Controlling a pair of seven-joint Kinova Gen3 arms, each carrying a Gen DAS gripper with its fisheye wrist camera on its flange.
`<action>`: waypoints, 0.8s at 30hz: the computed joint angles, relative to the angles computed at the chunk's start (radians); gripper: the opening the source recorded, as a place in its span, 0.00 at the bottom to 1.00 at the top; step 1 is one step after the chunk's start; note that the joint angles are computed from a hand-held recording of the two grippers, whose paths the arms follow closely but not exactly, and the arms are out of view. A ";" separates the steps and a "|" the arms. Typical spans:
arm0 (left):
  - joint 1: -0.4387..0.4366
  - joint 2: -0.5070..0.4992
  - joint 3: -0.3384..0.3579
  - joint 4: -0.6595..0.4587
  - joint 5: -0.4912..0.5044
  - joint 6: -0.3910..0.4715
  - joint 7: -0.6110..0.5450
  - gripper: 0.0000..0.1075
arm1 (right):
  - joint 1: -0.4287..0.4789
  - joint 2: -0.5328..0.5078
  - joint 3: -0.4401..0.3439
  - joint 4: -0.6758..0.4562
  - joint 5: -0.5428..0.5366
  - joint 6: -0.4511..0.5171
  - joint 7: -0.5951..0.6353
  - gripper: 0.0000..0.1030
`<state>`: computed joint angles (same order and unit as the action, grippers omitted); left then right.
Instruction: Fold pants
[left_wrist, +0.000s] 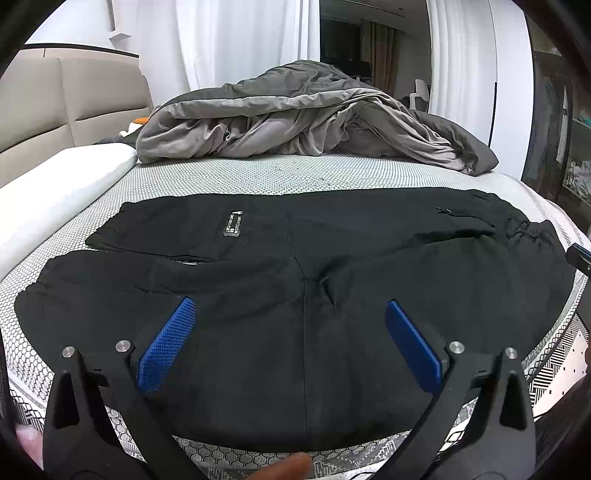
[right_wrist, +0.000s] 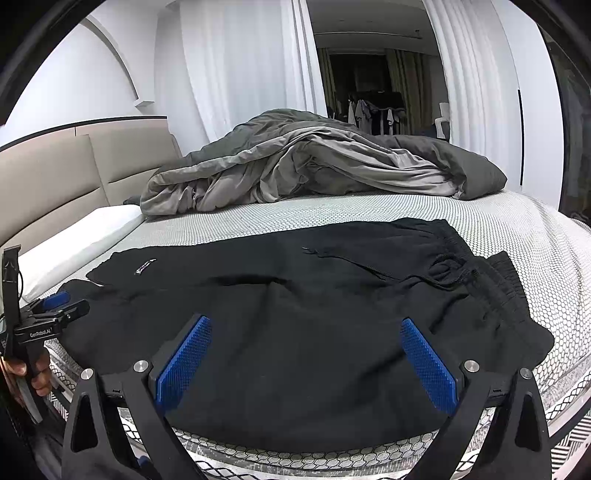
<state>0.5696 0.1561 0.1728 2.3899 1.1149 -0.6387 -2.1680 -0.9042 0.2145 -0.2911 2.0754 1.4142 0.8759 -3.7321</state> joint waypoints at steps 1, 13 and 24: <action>0.002 0.001 0.000 -0.001 0.004 -0.001 -0.004 0.95 | 0.000 0.001 0.000 -0.001 -0.002 0.001 0.002 1.00; -0.002 -0.004 0.003 -0.003 0.018 0.003 -0.023 0.95 | -0.006 0.005 0.000 -0.003 -0.003 0.011 -0.001 1.00; 0.000 -0.005 0.006 -0.006 0.030 0.001 -0.032 0.95 | -0.011 0.003 -0.002 -0.003 -0.012 0.021 0.005 1.00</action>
<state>0.5692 0.1512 0.1785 2.3844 1.1453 -0.6376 -2.2005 -0.9148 0.2171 -0.2933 2.0724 1.4023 0.8968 -3.7272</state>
